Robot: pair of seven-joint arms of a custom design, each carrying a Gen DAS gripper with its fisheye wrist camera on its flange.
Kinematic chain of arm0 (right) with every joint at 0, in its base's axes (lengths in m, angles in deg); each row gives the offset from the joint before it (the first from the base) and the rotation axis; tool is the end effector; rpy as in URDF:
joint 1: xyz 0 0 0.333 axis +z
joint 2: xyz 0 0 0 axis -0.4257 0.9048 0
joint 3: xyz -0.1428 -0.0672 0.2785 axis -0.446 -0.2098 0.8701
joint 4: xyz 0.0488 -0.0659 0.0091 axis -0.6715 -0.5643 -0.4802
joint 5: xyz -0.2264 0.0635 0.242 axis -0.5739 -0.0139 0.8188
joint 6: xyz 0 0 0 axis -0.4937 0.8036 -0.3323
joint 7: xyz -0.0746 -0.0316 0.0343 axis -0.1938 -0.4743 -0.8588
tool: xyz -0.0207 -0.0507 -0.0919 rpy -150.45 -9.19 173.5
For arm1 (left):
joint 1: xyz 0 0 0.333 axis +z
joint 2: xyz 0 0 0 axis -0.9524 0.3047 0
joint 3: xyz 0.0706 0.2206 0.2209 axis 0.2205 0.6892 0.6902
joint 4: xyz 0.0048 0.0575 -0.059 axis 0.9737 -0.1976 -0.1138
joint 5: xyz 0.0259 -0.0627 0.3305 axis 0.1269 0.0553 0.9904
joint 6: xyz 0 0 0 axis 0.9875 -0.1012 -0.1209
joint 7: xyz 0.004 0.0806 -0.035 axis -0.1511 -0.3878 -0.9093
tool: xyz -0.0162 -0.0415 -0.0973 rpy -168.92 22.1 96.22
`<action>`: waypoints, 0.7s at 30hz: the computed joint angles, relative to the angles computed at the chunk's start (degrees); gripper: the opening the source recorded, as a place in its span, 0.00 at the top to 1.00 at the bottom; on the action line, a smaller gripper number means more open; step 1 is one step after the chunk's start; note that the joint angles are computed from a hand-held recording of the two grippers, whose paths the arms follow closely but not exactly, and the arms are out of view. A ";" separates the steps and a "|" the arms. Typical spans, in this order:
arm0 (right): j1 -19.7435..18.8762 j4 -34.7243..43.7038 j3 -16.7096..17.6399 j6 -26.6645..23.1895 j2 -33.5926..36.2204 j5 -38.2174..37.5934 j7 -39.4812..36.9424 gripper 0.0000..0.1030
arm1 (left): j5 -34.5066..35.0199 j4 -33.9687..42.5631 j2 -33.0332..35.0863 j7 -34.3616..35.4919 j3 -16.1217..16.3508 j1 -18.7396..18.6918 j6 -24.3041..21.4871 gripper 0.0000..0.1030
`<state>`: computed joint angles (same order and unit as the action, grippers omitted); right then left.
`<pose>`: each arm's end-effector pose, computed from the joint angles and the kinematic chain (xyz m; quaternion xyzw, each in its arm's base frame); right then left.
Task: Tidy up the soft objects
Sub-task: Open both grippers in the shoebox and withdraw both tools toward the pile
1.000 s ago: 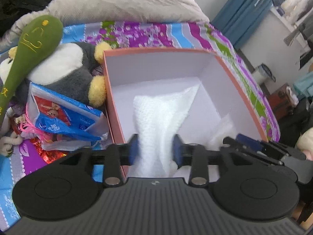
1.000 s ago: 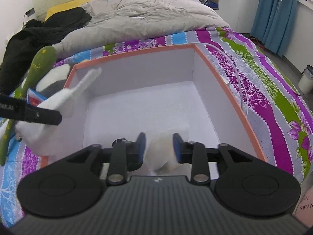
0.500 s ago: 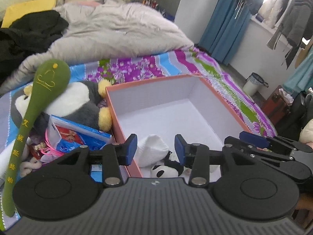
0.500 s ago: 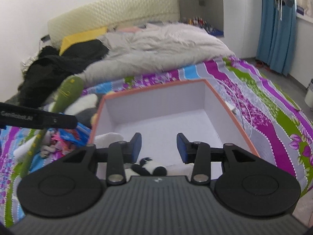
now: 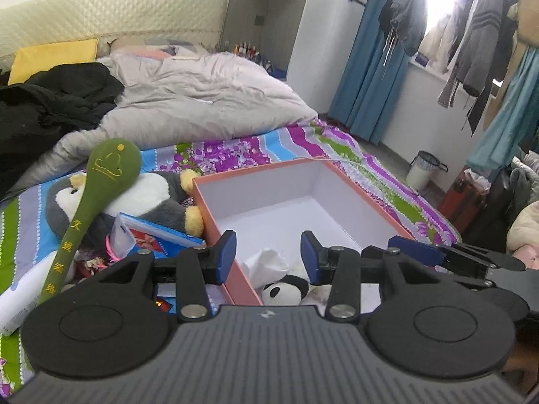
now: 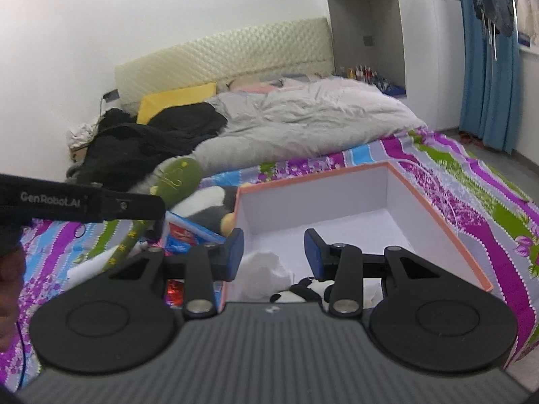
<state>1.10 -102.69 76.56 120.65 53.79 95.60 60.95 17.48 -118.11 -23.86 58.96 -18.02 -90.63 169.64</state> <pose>0.6120 0.2861 0.5638 -0.6873 0.5147 -0.2295 0.4584 0.6042 -0.2937 0.6280 -0.6322 0.6330 -0.3869 0.2234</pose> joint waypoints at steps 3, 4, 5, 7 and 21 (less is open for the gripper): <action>1.40 -2.60 -1.02 1.81 -1.40 -0.58 0.81 0.59 | 0.87 -6.34 -3.89 -2.54 0.52 0.47 3.06 0.53; 1.13 -3.57 -0.37 2.40 -1.93 -0.15 0.67 0.59 | 1.56 -8.29 -5.11 -3.88 0.83 0.51 3.72 0.53; 0.95 -4.50 0.16 2.81 -2.50 0.29 0.55 0.59 | 1.93 -10.23 -6.28 -4.83 0.83 0.77 4.48 0.53; 2.09 -6.52 -0.61 3.82 -3.65 0.36 1.53 0.59 | 2.68 -13.78 -8.49 -6.32 0.69 1.37 5.81 0.53; 7.61 -17.62 -2.35 6.97 -8.77 -1.39 3.74 0.59 | 5.64 -34.19 -21.12 -12.64 -1.68 5.63 10.52 0.53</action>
